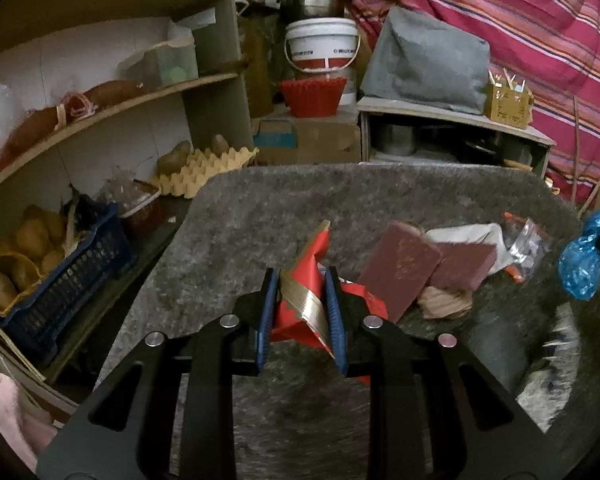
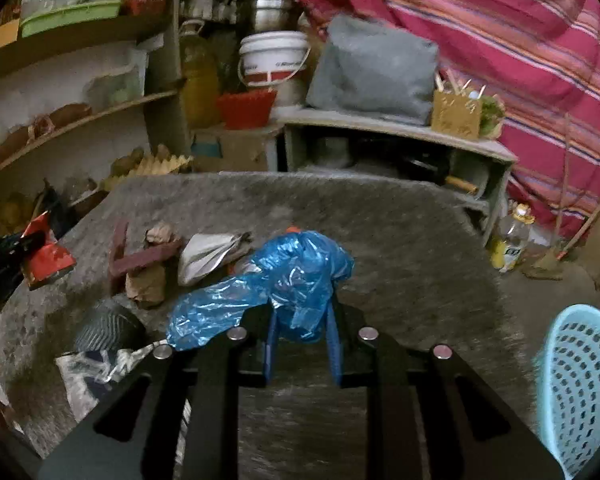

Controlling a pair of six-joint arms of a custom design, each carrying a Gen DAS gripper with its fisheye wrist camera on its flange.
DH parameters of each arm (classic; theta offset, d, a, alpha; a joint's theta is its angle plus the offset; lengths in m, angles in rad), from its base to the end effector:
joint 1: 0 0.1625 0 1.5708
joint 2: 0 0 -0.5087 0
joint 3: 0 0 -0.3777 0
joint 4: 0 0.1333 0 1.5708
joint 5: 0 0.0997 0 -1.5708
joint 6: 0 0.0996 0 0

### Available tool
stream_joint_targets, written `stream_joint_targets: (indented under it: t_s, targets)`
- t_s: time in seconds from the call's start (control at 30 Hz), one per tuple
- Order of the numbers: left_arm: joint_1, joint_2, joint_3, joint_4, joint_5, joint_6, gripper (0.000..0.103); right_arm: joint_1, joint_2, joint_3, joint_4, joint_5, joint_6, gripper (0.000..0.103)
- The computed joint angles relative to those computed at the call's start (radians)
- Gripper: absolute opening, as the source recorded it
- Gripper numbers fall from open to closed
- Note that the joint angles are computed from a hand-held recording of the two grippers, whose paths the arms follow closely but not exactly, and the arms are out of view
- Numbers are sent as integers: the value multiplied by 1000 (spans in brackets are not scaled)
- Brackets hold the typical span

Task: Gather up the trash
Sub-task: 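Grasp the blue plastic bag with the right gripper while the left gripper holds the red wrapper, then carry the red wrapper and blue bag over the light-blue basket with both grippers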

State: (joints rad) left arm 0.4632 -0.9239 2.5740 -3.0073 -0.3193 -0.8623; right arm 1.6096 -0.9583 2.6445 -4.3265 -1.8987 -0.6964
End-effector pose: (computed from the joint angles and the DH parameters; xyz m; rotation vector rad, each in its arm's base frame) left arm -0.2269 -0.3681 0.1402 0.4073 2.0097 -1.1098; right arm 0.1159 -0.3754 0.2457 0.6052 -2.1873 1.1455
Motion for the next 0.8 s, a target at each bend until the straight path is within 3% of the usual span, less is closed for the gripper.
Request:
stream_joint_targets:
  t_s: [0.53, 0.8]
  targets:
    - [-64, 176, -114, -233, -50, 209, 23, -161, -196, 75, 17, 93, -22, 21]
    - [-91, 293, -230, -310, -107, 325, 23, -323, -398, 103, 104, 221, -27, 21]
